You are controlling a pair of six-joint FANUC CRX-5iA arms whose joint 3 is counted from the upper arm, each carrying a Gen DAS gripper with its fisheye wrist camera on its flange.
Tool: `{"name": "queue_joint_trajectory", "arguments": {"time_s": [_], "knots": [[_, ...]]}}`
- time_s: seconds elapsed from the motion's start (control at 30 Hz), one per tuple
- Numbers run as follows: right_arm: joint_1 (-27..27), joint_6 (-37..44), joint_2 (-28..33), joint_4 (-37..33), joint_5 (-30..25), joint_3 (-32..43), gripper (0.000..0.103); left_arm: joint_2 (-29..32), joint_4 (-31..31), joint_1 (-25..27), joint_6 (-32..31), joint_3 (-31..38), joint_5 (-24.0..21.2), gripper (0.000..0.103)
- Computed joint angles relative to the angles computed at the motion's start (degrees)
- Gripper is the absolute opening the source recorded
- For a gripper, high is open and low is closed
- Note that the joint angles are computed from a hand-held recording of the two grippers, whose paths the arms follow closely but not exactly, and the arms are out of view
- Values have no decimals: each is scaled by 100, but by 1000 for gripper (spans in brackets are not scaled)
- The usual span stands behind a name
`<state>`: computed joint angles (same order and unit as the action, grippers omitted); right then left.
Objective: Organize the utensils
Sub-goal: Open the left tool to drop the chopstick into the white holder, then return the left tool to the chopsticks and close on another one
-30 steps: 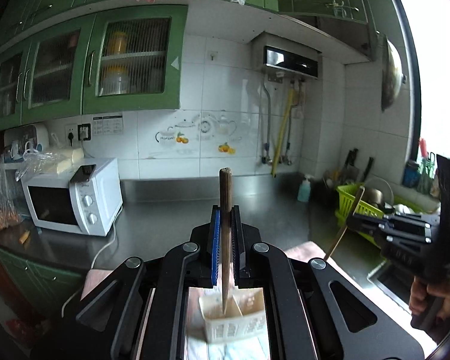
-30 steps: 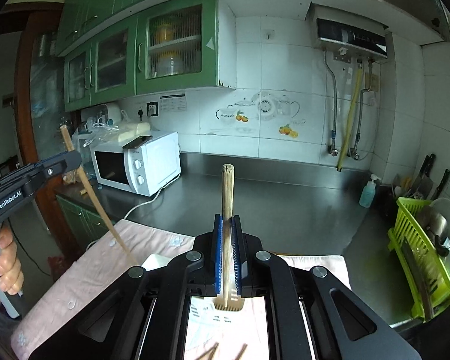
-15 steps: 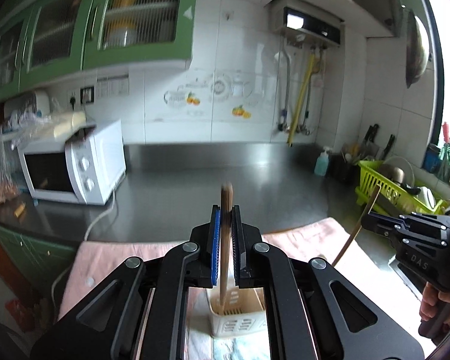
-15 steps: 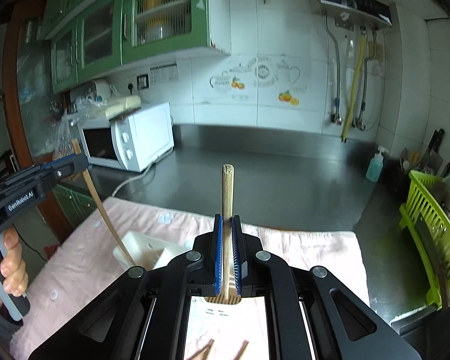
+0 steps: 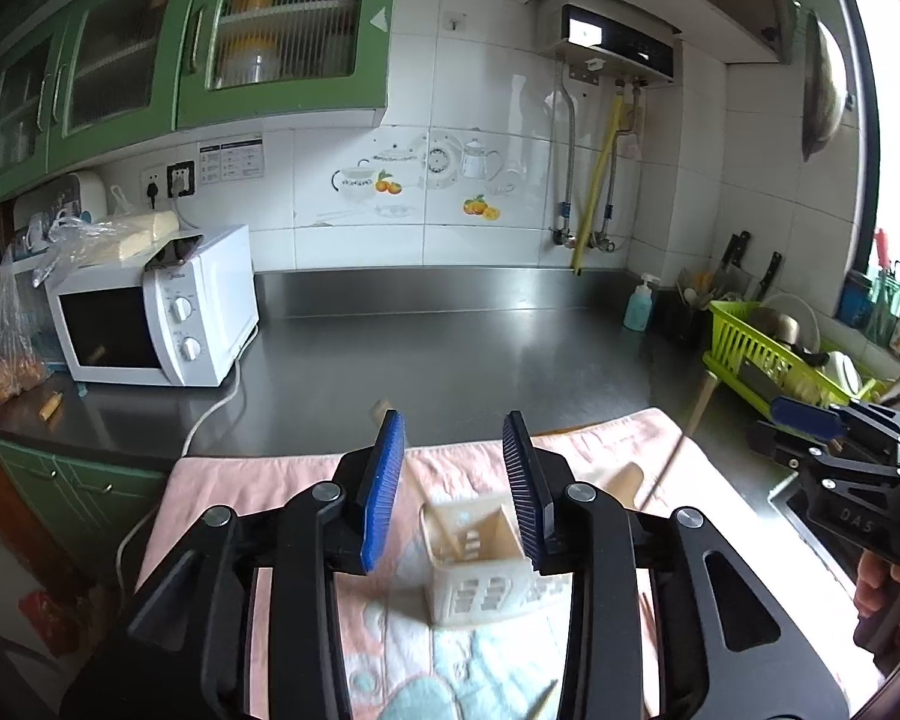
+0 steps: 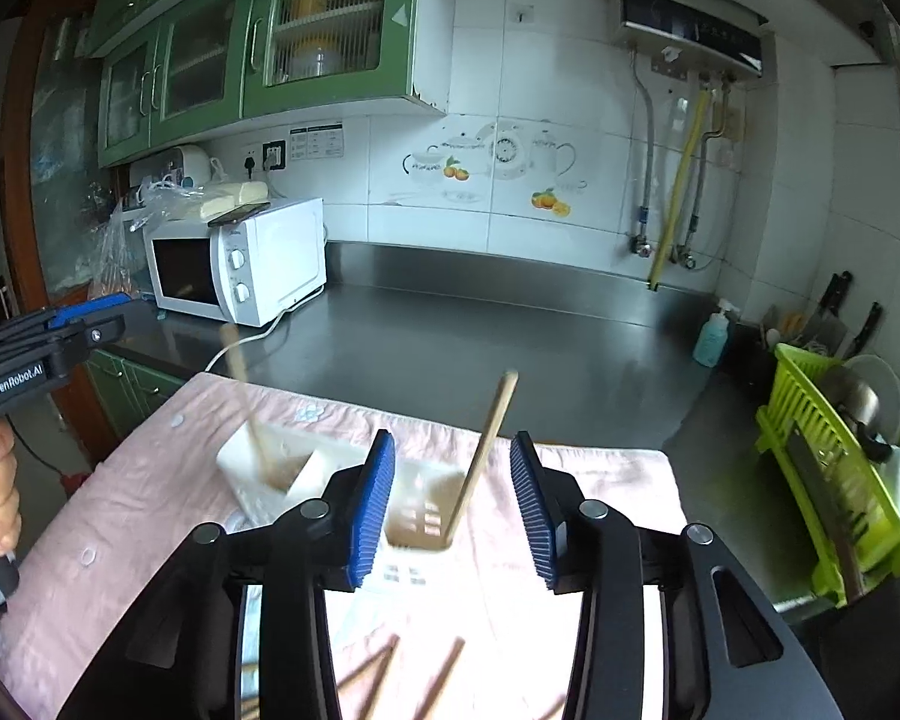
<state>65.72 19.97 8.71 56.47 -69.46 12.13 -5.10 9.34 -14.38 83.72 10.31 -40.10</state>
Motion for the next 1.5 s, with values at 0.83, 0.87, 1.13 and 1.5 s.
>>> {"name": "queue_joint_trajectory", "arguments": {"time_s": [0.83,0.87,1.13,1.5], "knots": [[1954,-3941,-850,-1379,-924,-2434,24,-2928,180,714,-923,-3307,-756,44],[1945,-4019,-826,-1424,-901,-2443,23,-2958,222,748,-997,-3363,-790,44],[1711,-4423,-839,-1570,-409,-2599,19,-2994,539,974,-1648,-3756,-1058,44],[1597,-4128,-531,-1805,-733,-2226,12,-2625,751,958,-2371,-4017,-1220,44]]}}
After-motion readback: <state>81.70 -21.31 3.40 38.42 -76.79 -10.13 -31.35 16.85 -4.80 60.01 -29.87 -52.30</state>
